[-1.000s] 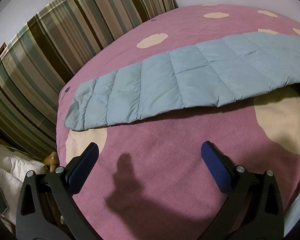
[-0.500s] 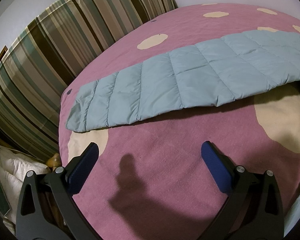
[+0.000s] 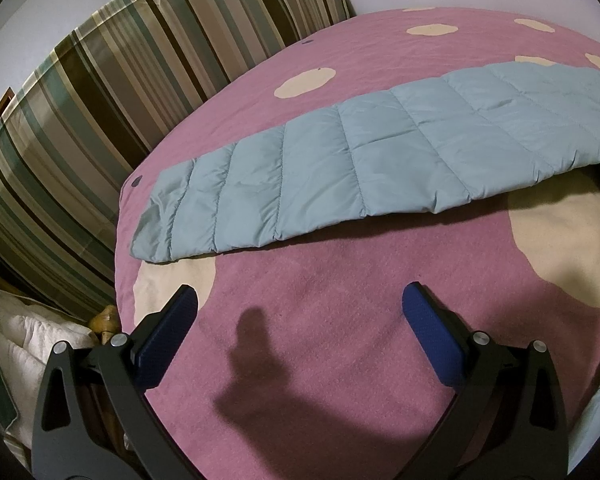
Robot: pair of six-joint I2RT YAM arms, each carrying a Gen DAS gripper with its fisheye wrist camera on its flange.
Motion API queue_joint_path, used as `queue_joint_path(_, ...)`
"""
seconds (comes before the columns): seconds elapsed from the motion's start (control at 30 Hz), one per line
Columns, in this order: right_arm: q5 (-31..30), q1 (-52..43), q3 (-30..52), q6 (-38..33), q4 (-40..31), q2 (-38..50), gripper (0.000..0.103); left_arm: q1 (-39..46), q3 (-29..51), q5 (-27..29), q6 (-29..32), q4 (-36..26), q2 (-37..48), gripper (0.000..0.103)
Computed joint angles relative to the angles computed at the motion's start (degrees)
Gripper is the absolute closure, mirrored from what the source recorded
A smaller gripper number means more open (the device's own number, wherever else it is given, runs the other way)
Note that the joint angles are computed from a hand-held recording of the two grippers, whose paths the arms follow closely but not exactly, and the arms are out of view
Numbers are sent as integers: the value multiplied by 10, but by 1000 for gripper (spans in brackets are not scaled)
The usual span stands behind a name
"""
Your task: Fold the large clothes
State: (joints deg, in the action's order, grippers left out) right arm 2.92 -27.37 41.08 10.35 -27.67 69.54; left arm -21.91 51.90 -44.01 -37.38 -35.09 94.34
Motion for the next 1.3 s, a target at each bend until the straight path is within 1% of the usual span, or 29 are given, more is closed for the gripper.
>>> queue_joint_path(0.13,-16,-26,-36,-17,4,-9,53,-2,2,-2,-2,-4,1,2)
queue_joint_path(0.2,-10,-25,-55,-25,26,-11,53,0,1,-2,1,-1,0,2)
queue_joint_path(0.27,18,-7,-66,-29,45,-11,48,0,2,-2,1,-2,1,2)
queue_joint_path(0.3,29,0,-74,-29,52,-13,47,1,1,-3,2,-1,1,2)
queue_joint_path(0.4,35,4,-81,-26,59,-16,42,-1,3,-3,-1,-4,2,2)
queue_joint_path(0.47,37,3,-85,-22,60,-20,34,0,2,-3,1,-2,2,2)
queue_joint_path(0.63,59,12,-86,-14,59,-17,26,-1,4,-2,-1,-2,3,2)
queue_joint_path(0.77,55,6,-86,-16,59,-17,25,4,-2,5,4,6,-5,2)
queue_joint_path(0.83,54,3,-85,-20,62,-14,24,11,-14,22,8,23,-19,2)
queue_joint_path(0.87,55,3,-84,-20,61,-13,23,20,-27,39,17,39,-34,2)
queue_joint_path(0.93,56,4,-87,-17,59,-18,23,49,-55,90,41,67,-71,2)
queue_joint_path(1.0,56,5,-87,-15,58,-20,22,75,-71,126,59,72,-96,2)
queue_joint_path(1.07,55,4,-87,-15,59,-18,22,106,-85,143,79,70,-125,2)
queue_joint_path(1.13,56,4,-88,-16,59,-19,21,148,-101,155,102,73,-161,2)
queue_joint_path(1.23,57,5,-90,-14,59,-21,21,245,-124,201,152,96,-209,4)
queue_joint_path(1.27,57,5,-90,-13,59,-22,21,282,-125,218,166,103,-215,9)
queue_joint_path(1.3,57,4,-90,-15,60,-21,21,326,-125,250,184,111,-217,13)
